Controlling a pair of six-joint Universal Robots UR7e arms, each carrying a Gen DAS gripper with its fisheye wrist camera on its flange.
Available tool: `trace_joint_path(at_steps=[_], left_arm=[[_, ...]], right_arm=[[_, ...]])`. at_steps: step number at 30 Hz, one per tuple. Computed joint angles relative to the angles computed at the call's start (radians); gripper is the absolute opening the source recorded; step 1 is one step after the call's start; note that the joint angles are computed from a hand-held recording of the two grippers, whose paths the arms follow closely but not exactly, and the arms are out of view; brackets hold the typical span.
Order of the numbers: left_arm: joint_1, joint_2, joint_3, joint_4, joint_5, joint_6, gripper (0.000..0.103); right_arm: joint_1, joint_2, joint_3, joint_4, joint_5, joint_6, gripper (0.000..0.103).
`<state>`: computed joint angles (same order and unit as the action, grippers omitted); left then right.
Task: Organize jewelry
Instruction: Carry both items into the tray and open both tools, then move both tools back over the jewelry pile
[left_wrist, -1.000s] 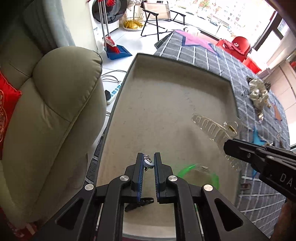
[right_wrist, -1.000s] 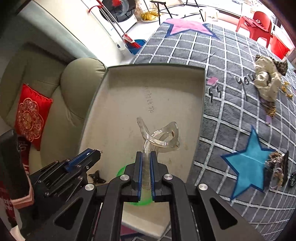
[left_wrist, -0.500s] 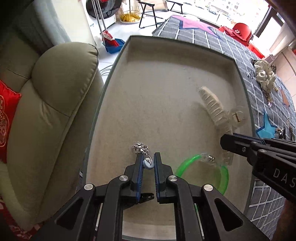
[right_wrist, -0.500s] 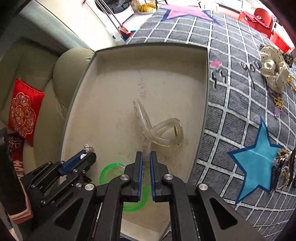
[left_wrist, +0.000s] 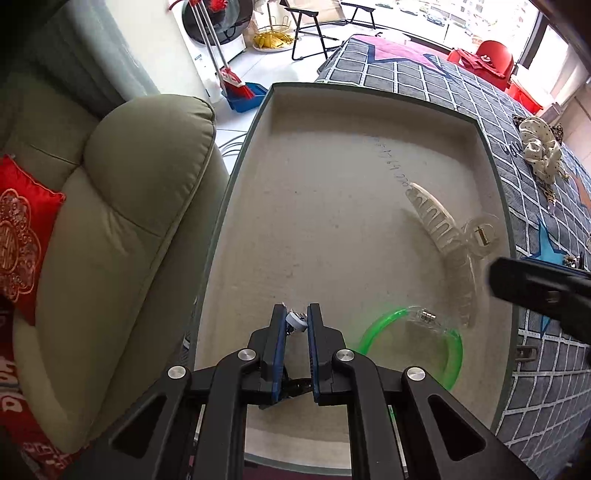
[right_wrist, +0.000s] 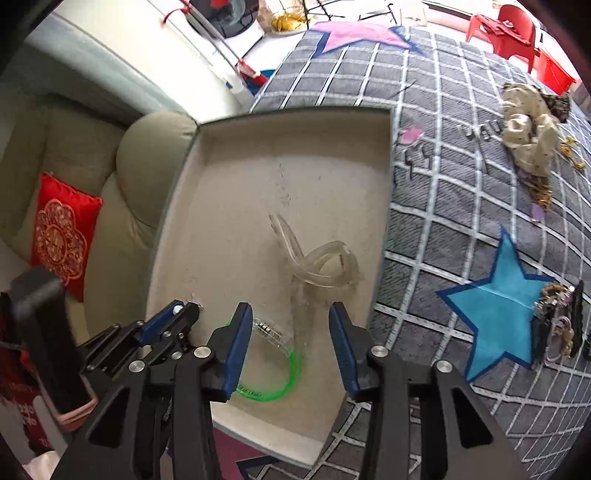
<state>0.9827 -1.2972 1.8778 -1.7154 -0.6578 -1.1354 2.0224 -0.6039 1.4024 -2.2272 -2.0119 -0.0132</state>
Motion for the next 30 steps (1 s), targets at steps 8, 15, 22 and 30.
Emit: trace_joint_path(at_steps=[8, 15, 22, 30], left_arm=[[-0.007, 0.006, -0.012, 0.018, -0.003, 0.012, 0.013], [-0.005, 0.013, -0.013, -0.019, -0.010, 0.055, 0.062], [-0.034, 0.013, -0.016, -0.004, 0.052, 0.034, 0.103], [-0.062, 0.034, -0.078, 0.183, 0.062, -0.098, 0.103]], right_arm=[[-0.011, -0.075, 0.049, -0.001, -0.023, 0.047, 0.047], [-0.026, -0.145, 0.111, -0.012, -0.037, 0.071, 0.047], [-0.040, -0.205, 0.165, -0.023, -0.051, 0.084, 0.047], [-0.053, -0.256, 0.208, -0.008, -0.072, 0.106, 0.056]])
